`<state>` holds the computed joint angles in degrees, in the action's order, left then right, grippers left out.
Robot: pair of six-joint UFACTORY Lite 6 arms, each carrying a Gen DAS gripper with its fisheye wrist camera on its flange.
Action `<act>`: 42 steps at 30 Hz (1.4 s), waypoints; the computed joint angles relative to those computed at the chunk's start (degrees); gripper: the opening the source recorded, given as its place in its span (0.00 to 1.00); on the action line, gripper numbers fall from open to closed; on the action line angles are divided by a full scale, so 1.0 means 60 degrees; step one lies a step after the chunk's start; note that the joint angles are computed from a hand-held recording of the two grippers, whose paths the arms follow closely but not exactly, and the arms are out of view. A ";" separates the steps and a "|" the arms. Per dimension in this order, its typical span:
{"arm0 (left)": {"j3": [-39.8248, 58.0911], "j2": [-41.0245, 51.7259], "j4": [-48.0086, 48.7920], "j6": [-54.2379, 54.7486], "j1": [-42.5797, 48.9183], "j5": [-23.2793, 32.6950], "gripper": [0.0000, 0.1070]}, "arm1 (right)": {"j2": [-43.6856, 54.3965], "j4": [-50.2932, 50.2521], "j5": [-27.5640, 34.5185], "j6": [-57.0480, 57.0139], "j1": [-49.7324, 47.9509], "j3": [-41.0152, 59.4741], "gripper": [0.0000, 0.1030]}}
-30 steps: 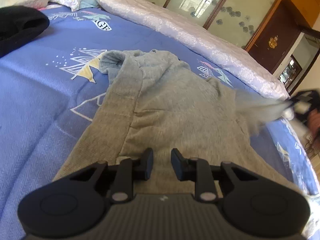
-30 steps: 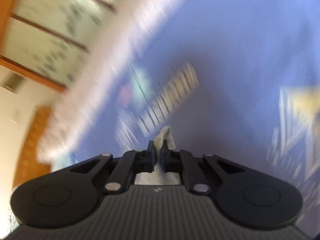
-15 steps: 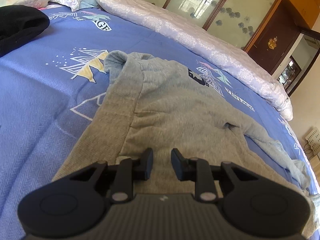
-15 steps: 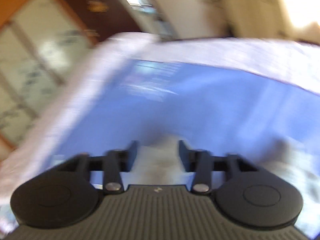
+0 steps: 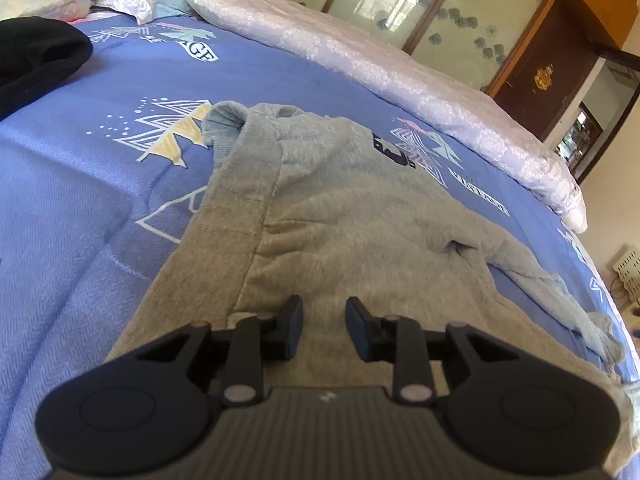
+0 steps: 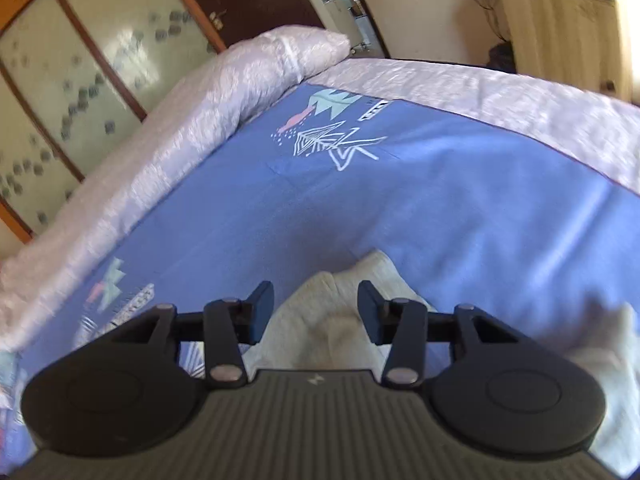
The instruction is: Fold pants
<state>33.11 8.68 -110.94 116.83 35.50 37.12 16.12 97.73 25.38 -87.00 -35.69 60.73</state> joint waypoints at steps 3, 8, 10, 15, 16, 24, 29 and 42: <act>0.0075 -0.0762 0.1294 -0.1767 -0.0130 -0.0261 0.36 | 0.1423 -0.1653 -0.0273 0.1068 0.0304 0.1580 0.48; -0.0007 -0.1675 -0.0113 -0.0617 -0.1912 -0.0924 0.45 | 0.2790 -0.5310 -0.0120 0.4432 0.1067 0.3067 0.47; 0.0515 -0.0831 -0.1150 0.0314 -0.2941 -0.1499 0.44 | 0.2888 -0.5792 -0.1203 0.5173 0.1648 0.2897 0.18; 0.0974 0.0502 -0.2712 0.1687 -0.3437 -0.1493 0.43 | 0.3336 -0.4182 -0.1358 0.3669 0.1559 0.3982 0.08; 0.0932 0.0555 -0.2692 0.1664 -0.3314 -0.1347 0.43 | 0.3575 -0.3657 -0.1294 0.3551 0.1453 0.4595 0.08; 0.0771 0.0606 -0.4289 0.3266 -0.3733 -0.1498 0.49 | 0.7068 -0.7486 -0.1559 0.9413 0.1663 1.0185 0.29; 0.0835 0.0627 -0.4287 0.3284 -0.3844 -0.1538 0.52 | 0.5671 -0.4085 -0.1451 0.5886 0.1036 0.7752 0.29; 0.0816 0.0609 -0.4978 0.3967 -0.4119 -0.1757 0.53 | 0.5791 -0.2284 -0.0049 0.5154 -0.0026 0.6613 0.32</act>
<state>38.00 12.33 -140.81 140.64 10.79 26.58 50.87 84.02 25.09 -56.08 -35.85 100.41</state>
